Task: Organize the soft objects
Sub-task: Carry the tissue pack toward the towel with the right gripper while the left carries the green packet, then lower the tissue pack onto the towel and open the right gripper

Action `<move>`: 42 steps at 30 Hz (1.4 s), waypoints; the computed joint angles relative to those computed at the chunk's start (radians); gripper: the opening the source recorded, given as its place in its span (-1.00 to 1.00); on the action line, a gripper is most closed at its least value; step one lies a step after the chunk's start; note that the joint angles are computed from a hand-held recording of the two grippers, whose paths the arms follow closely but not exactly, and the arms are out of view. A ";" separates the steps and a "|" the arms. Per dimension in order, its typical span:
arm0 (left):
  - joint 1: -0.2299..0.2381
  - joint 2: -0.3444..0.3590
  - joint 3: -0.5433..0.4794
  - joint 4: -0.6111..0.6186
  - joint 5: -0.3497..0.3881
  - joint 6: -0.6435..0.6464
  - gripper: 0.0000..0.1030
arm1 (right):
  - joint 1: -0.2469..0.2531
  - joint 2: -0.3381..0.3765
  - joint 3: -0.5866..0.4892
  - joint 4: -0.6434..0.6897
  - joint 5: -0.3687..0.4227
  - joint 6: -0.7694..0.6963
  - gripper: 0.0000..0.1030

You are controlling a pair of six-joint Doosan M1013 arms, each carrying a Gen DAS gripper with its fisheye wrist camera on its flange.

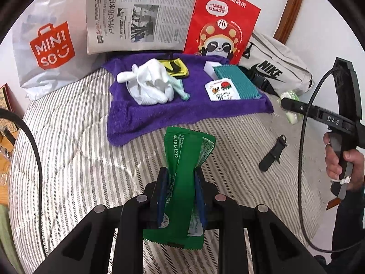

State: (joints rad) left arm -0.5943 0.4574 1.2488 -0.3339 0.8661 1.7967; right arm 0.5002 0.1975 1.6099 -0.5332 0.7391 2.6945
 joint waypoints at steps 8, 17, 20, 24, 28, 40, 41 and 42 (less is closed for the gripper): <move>0.002 0.024 -0.054 -0.020 0.011 -0.005 -0.58 | -0.014 0.010 -0.032 0.019 -0.007 -0.053 0.42; 0.004 0.056 -0.129 -0.013 0.027 -0.011 -0.58 | -0.043 0.052 -0.099 0.062 -0.003 -0.150 0.42; 0.009 0.065 -0.147 -0.003 0.031 -0.024 -0.58 | -0.058 0.078 -0.133 0.095 -0.005 -0.200 0.42; 0.018 0.077 -0.164 0.016 0.037 -0.043 -0.58 | -0.084 0.129 -0.199 0.132 0.012 -0.283 0.42; 0.028 0.084 -0.172 0.015 0.034 -0.047 -0.58 | -0.108 0.194 -0.285 0.162 0.060 -0.348 0.42; 0.050 0.108 -0.196 0.005 0.034 -0.040 -0.58 | -0.153 0.391 -0.535 0.248 0.232 -0.470 0.42; 0.052 0.110 -0.199 0.003 0.035 -0.038 -0.58 | -0.156 0.402 -0.547 0.256 0.243 -0.478 0.42; 0.053 0.112 -0.201 0.003 0.035 -0.037 -0.58 | -0.158 0.412 -0.559 0.258 0.258 -0.483 0.42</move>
State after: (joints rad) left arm -0.5413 0.5696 1.0479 -0.3310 0.9014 1.7594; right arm 0.3423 0.6099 1.0505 -0.2750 0.9966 2.2119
